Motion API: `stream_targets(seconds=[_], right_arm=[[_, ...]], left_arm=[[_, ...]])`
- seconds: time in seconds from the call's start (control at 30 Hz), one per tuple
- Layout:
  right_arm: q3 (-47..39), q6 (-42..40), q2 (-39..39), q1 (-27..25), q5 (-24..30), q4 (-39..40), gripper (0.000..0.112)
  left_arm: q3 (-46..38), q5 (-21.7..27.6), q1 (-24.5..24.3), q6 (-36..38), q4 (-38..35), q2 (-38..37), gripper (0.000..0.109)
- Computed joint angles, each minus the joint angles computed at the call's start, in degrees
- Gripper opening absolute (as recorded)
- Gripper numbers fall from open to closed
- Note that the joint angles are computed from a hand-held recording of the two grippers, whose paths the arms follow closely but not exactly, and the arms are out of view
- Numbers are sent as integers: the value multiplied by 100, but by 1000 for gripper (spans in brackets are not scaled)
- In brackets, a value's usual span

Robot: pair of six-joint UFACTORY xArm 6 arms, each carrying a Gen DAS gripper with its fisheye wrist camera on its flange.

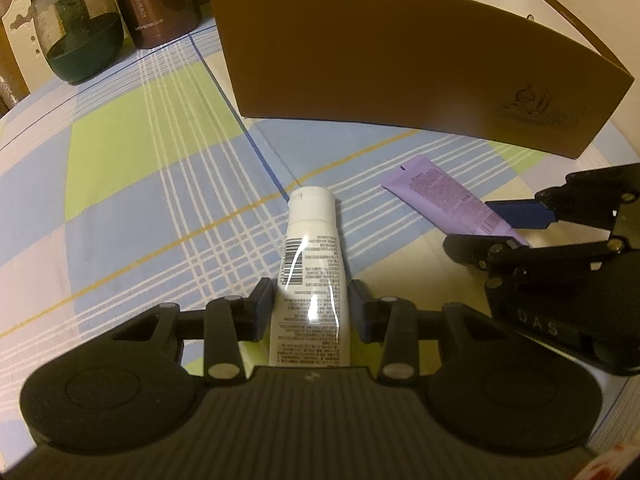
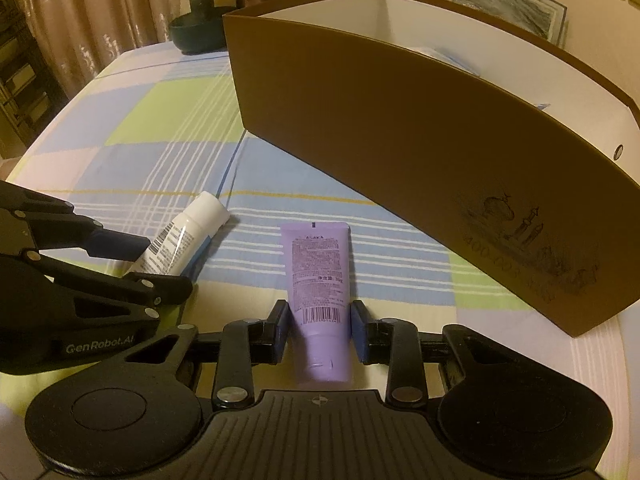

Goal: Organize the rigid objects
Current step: 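Lift the white and purple tubes and hold them above the table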

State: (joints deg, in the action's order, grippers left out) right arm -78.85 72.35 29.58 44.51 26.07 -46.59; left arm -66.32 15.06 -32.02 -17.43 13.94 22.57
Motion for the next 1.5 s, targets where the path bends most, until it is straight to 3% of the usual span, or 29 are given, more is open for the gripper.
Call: stream_targets(seconds=[0.7,1.5], right_arm=[[150,12,-88,-32,-207,-9,32],[678,637,-548,-10,-560,-257,32]], left_arm=[[24,23,-25,-183,168,-25,37],[317,269,-100,-513,304,-376,37]])
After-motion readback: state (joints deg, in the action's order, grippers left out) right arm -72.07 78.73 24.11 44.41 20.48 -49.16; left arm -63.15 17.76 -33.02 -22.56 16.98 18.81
